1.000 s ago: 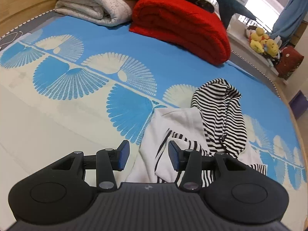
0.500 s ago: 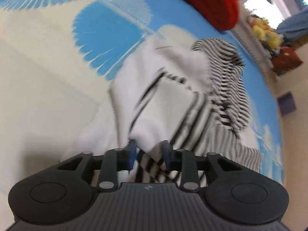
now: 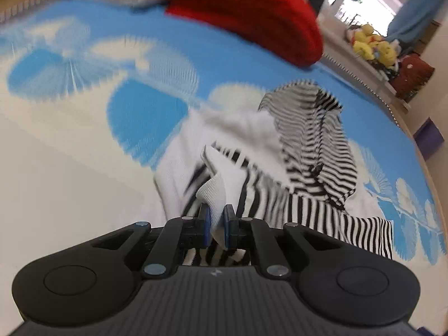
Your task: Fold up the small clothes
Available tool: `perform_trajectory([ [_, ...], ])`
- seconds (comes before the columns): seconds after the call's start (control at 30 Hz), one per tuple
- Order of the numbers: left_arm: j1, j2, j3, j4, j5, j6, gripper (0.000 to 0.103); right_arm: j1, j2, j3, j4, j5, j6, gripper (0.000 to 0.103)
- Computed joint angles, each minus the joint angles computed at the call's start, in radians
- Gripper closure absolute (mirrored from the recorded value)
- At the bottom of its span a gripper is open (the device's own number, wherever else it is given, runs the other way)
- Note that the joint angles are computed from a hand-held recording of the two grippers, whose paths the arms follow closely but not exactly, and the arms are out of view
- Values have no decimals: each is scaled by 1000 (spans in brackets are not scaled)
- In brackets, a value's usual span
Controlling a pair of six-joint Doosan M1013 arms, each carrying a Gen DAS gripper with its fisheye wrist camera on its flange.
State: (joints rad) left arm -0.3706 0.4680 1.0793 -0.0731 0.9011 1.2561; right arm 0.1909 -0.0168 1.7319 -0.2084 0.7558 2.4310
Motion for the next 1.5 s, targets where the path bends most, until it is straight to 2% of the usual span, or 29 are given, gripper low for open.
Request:
perform_trajectory([
  [0.07,-8,-12,3,49,10,-29,92,1,1,-1,2,4,-5,55],
  [0.2,0,26,-49,48,166,-56,88,-5,9,-2,30,24,-15,55],
  [0.23,-1,24,-46,65,160,-61,88,-6,11,-4,32,29,-18,55],
  [0.37,-28,-4,-5,171,39,-6,85,-5,15,-7,24,44,-5,55],
  [0.43,-20,10,-17,119,39,18,85,-5,16,-11,20,44,5,55],
  [0.47,-11,27,-34,68,63,36,85,-6,16,-12,21,36,6,55],
  [0.53,9,80,-90,-28,202,74,83,-3,17,-14,10,27,12,55],
  [0.57,9,92,-98,-15,255,67,85,3,19,-17,-7,34,22,55],
  [0.63,0,78,-101,41,256,35,83,17,19,-23,-45,60,42,55],
  [0.67,-2,61,-94,39,225,41,83,26,13,-24,-77,68,60,55],
  [0.73,-9,20,-61,3,129,121,73,38,-7,-21,-130,58,97,55],
  [0.8,-26,-4,-58,17,116,227,70,59,-42,-10,-195,31,150,55],
  [0.87,-43,-53,-15,35,60,314,66,84,-74,2,-276,10,203,55],
  [0.93,-47,-132,82,-12,-38,421,41,112,-105,20,-362,-7,273,55],
  [0.97,-45,-173,133,-44,-84,457,33,128,-124,32,-407,-8,329,55],
  [1.0,-42,-217,192,-87,-132,486,21,138,-138,40,-435,-5,373,54],
  [1.03,-40,-249,234,-121,-158,504,16,153,-153,51,-469,-3,428,54],
  [1.1,-40,-309,321,-172,-199,535,16,191,-180,78,-533,11,497,54],
  [1.17,-54,-351,399,-173,-248,579,16,219,-198,92,-553,27,530,54],
  [1.23,-89,-363,422,-32,-221,573,16,246,-214,106,-601,36,560,53],
  [1.3,-110,-387,470,47,-306,571,15,261,-220,110,-598,55,545,53],
  [1.33,-114,-393,484,55,-326,599,15,265,-224,112,-597,56,544,52],
  [1.4,-119,-390,490,110,-316,579,15,274,-230,116,-599,63,547,52],
  [1.5,-119,-380,475,171,-264,476,15,282,-238,121,-594,72,547,49],
])
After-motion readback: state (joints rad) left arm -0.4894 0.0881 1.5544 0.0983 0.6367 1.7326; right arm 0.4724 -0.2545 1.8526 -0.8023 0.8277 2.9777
